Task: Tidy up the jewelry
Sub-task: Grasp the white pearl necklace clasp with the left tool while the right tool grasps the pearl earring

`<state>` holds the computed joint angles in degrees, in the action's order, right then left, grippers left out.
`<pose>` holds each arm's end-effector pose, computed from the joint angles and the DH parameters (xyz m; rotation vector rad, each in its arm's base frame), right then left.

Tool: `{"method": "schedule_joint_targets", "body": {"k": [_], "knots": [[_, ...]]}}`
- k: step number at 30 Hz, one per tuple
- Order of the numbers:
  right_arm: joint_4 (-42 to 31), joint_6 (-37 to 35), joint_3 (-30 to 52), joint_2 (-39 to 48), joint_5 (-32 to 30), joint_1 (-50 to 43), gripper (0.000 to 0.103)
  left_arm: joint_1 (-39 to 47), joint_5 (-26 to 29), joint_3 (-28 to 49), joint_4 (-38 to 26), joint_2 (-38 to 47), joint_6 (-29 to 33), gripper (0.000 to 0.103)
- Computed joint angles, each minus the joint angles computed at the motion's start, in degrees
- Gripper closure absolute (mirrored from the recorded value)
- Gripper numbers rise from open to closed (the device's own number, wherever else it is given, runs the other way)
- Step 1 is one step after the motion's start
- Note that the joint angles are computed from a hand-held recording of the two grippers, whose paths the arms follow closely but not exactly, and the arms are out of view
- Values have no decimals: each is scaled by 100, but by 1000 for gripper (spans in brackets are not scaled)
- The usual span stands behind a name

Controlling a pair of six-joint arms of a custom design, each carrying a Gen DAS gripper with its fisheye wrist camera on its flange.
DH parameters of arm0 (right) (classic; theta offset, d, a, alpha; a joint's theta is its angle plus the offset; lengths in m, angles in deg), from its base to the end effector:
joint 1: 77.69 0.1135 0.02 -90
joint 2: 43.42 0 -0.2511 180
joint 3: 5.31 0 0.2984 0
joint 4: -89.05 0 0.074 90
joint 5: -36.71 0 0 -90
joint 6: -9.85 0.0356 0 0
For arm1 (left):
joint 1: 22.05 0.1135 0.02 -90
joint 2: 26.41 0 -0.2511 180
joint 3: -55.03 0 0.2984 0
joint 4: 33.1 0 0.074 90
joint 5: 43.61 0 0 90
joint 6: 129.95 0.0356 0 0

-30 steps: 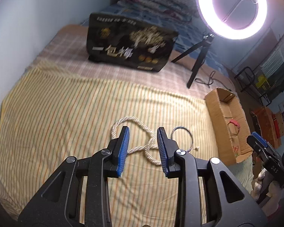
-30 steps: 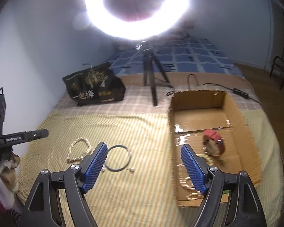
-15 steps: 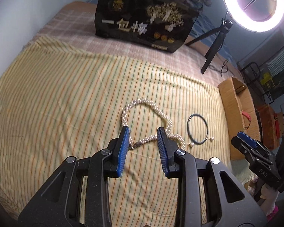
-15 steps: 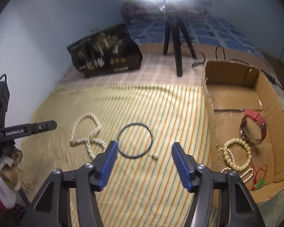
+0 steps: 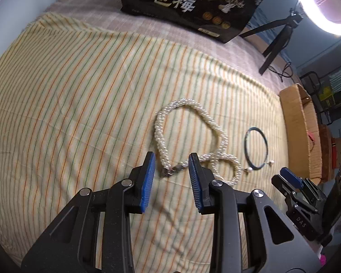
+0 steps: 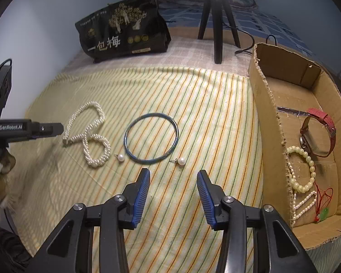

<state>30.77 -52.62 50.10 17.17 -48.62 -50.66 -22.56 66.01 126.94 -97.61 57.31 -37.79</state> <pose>0.2176 0.1078 0.2074 0.0376 2.6866 0.1931 0.3099 -0.0147 0.1975 0.1259 2.8571 -0.4894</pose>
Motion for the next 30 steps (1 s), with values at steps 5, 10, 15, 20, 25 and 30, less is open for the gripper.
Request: {"method": "schedule_joint_targets", "body": {"k": [5, 10, 15, 20, 25, 30], "knots": [[32, -58, 46, 138, 100, 30, 64, 30, 4, 51, 25, 225, -52, 73], [137, -107, 44, 267, 109, -31, 67, 22, 157, 28, -102, 225, -28, 73], [210, -117, 67, 384, 195, -4, 68, 1, 124, -2, -92, 264, -82, 73], [251, -146, 55, 411, 297, 61, 68, 14, 138, 13, -50, 340, -158, 73], [281, -169, 42, 407, 329, 65, 68, 96, 256, 63, -19, 425, -308, 73], [323, -166, 45, 447, 389, 101, 68, 40, 60, 18, 86, 388, -363, 73]]}}
